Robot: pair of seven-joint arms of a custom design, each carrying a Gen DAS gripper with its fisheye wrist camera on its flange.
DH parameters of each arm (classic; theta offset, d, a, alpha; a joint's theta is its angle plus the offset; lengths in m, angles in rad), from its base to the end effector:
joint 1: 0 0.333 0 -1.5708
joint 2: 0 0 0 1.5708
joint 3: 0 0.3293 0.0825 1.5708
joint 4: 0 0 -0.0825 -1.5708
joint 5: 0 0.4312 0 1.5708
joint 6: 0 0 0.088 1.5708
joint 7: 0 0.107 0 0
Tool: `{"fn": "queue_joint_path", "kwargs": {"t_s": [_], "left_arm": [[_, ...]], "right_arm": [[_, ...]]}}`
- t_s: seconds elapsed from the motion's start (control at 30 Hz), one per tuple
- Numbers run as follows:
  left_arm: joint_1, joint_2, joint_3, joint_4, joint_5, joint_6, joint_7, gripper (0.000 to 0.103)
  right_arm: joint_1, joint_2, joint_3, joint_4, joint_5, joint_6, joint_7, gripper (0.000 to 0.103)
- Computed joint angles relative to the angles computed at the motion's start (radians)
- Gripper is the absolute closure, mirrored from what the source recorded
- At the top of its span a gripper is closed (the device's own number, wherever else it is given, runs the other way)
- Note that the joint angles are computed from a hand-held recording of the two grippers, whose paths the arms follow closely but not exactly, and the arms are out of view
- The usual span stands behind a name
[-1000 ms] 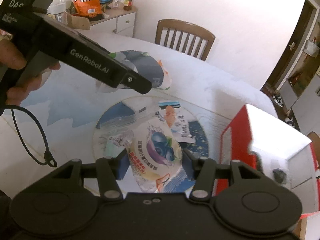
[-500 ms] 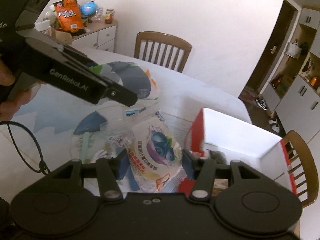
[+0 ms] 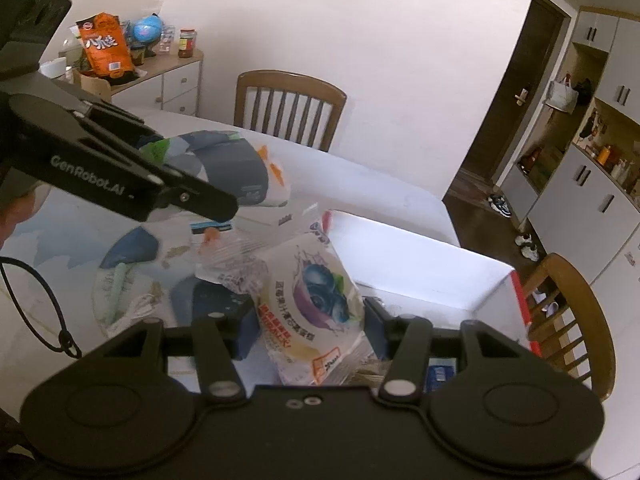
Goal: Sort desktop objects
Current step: 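Carry the white-green bag and blueberry-print bag with both tools over the shoebox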
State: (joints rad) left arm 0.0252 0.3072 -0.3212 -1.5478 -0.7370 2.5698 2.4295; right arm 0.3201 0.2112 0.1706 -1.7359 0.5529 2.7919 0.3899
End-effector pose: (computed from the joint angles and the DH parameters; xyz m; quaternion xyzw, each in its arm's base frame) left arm 0.7270 -0.1764 0.5621 -0.4067 0.7880 -0.4450 0.1252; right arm 0.6479 0.3072 0.5455 -0.8821 0.1597 -0.2675 0.3533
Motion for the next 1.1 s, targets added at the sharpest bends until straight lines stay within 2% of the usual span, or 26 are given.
{"fn": "queue_joint_path", "kwargs": {"t_s": [0.2,0.67,0.93,1.1], "left_arm": [[-0.023,0.02,-0.008,0.025,0.034,0.008,-0.023,0.049],[-0.08,0.111,-0.034,0.131,0.197,0.01,-0.151,0.049],[-0.119,0.168,-0.032,0.194,0.316,0.001,-0.242,0.049],[-0.149,0.211,-0.029,0.241,0.405,-0.013,-0.308,0.049]], "right_arm": [[-0.02,0.038,-0.018,0.07,-0.018,-0.049,0.025,0.049],[-0.066,0.185,-0.048,0.301,-0.108,-0.18,0.11,0.049],[-0.086,0.298,-0.055,0.478,-0.161,-0.265,0.167,0.049],[-0.093,0.392,-0.062,0.629,-0.188,-0.363,0.207,0.049]]}}
